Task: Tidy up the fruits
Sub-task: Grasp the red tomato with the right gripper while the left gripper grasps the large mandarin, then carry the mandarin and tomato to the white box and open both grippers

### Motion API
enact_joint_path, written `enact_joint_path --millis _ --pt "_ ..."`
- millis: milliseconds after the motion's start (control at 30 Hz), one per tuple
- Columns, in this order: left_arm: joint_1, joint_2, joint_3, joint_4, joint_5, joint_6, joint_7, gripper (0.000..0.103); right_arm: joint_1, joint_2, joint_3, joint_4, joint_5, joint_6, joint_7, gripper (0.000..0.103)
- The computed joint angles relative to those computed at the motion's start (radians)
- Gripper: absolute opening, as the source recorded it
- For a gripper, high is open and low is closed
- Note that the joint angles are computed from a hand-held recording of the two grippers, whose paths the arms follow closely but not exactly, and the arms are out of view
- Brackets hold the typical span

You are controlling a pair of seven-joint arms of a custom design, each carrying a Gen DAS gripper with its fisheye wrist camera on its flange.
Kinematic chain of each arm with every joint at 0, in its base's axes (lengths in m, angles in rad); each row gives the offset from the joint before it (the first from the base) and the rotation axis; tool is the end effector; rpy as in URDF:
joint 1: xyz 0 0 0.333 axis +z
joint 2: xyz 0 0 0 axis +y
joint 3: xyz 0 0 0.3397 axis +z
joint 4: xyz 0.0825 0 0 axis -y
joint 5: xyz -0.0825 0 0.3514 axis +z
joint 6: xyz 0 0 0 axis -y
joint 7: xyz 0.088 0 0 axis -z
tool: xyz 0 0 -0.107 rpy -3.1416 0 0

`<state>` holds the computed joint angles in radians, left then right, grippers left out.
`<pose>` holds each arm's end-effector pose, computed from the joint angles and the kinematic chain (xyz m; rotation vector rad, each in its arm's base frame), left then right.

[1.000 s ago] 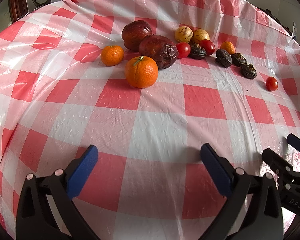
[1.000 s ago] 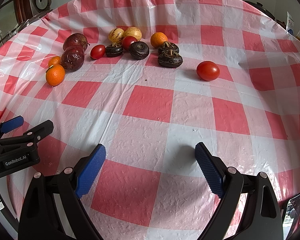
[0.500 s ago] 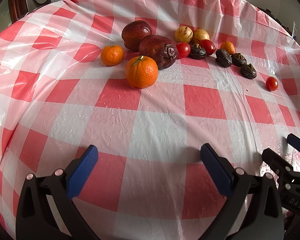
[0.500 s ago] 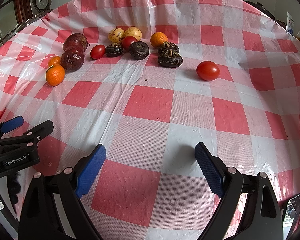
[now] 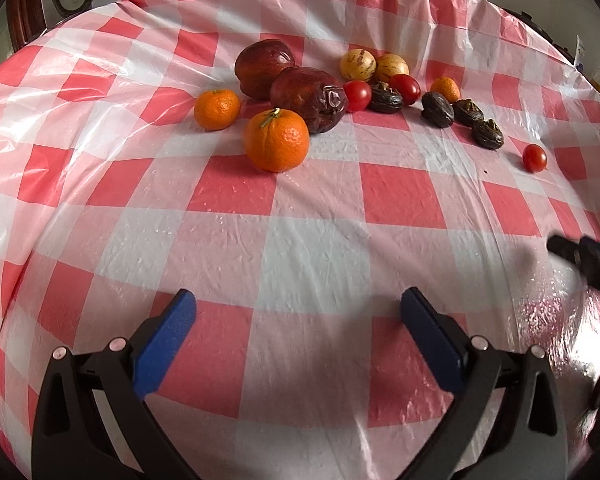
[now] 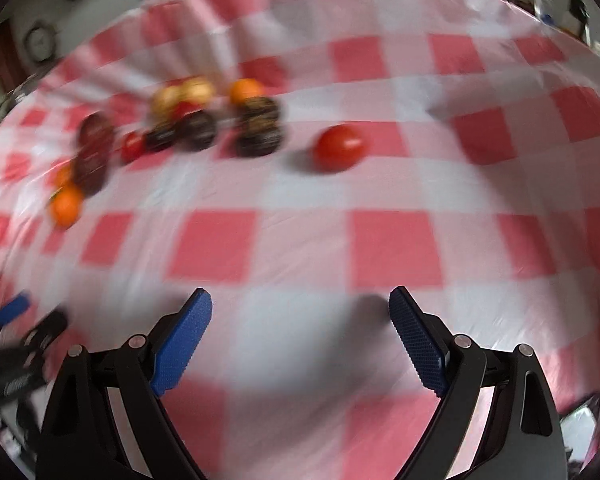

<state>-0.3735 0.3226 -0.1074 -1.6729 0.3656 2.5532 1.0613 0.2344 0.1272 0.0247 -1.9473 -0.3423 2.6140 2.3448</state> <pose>0.5969 -0.3059 0.5156 -1.6882 2.0712 -0.6340 0.5805 0.1609 0.5145 -1.6054 2.1030 -0.5137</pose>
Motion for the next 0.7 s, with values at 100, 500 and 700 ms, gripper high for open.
enact_joint_path --millis 100,500,700 --pt "0.001 -0.001 -0.001 -0.001 -0.002 0.001 0.003 0.102 -0.018 0.062 -0.018 0.086 0.008 -0.034 -0.013 0.087" --pt "0.007 -0.013 0.039 -0.022 0.032 0.109 -0.049 0.102 -0.004 0.217 -0.066 0.298 -0.067 -0.061 -0.062 0.041" --pt "0.036 0.127 0.018 0.204 -0.053 -0.015 0.05 0.093 -0.027 0.193 -0.046 0.253 -0.019 -0.011 -0.085 0.041"
